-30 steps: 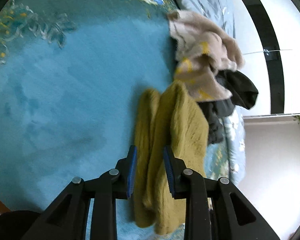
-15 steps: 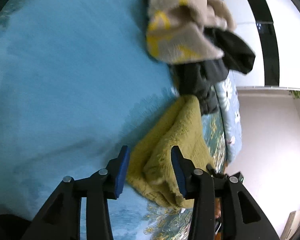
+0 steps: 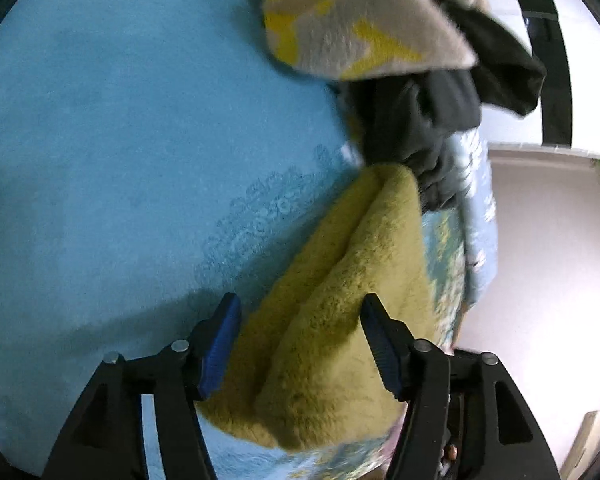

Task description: Fold clothes

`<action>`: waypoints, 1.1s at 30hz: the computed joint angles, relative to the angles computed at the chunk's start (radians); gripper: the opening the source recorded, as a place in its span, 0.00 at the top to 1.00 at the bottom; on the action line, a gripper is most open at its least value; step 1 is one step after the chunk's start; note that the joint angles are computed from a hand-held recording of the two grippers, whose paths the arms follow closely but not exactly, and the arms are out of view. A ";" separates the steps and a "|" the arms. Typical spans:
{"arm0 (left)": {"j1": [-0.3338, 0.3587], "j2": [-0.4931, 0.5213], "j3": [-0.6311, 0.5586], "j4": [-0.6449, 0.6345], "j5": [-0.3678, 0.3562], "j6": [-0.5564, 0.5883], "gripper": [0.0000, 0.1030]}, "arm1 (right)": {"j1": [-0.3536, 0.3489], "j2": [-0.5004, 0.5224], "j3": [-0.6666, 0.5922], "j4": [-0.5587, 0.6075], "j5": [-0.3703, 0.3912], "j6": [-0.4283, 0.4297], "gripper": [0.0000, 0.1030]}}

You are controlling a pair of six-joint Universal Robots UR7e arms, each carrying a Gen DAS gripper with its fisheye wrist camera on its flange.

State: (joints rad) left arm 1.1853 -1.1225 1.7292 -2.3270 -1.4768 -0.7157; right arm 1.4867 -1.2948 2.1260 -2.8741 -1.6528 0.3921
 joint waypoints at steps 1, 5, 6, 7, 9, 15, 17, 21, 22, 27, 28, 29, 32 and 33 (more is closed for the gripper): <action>-0.001 0.007 -0.006 0.013 -0.006 0.005 0.39 | -0.005 -0.002 0.017 -0.012 0.010 0.012 0.45; -0.024 0.011 -0.010 0.041 0.033 0.036 0.42 | -0.026 0.005 0.069 -0.090 0.057 0.056 0.45; -0.030 0.009 -0.009 0.048 0.045 0.041 0.48 | -0.029 0.009 0.075 -0.106 0.065 0.071 0.43; -0.035 0.007 -0.008 0.057 0.055 0.045 0.51 | -0.033 0.013 0.082 -0.122 0.073 0.085 0.43; -0.042 -0.002 0.002 0.053 0.063 0.050 0.62 | -0.032 0.018 0.079 -0.138 0.068 0.104 0.46; -0.066 -0.040 0.049 0.026 0.040 0.061 0.69 | 0.011 0.012 0.005 -0.092 0.019 0.056 0.78; -0.073 -0.050 0.057 0.048 0.016 0.071 0.70 | 0.024 0.001 -0.012 -0.095 0.014 0.020 0.81; -0.082 -0.060 0.070 0.097 0.010 0.065 0.70 | 0.009 0.002 -0.015 -0.043 -0.022 0.032 0.81; -0.082 -0.055 0.067 0.112 0.021 0.060 0.70 | 0.005 0.003 -0.016 -0.029 -0.031 0.036 0.81; -0.072 -0.066 0.074 0.105 0.019 0.013 0.62 | -0.011 -0.027 0.037 -0.104 -0.011 0.067 0.73; -0.071 -0.072 0.079 0.099 0.015 0.002 0.62 | -0.004 -0.037 0.043 -0.103 -0.029 0.062 0.72; -0.072 -0.079 0.082 0.099 0.017 -0.009 0.61 | 0.003 -0.050 0.052 -0.101 -0.048 0.061 0.71; -0.079 -0.112 0.106 0.087 0.020 -0.034 0.61 | 0.017 -0.098 0.096 -0.107 -0.084 0.070 0.64; -0.080 -0.125 0.115 0.082 0.020 -0.044 0.61 | 0.016 -0.114 0.118 -0.118 -0.081 0.080 0.63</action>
State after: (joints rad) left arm 1.1049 -1.2477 1.8444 -2.2454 -1.4565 -0.7599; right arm 1.5022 -1.4087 2.2436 -2.9918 -1.7339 0.4720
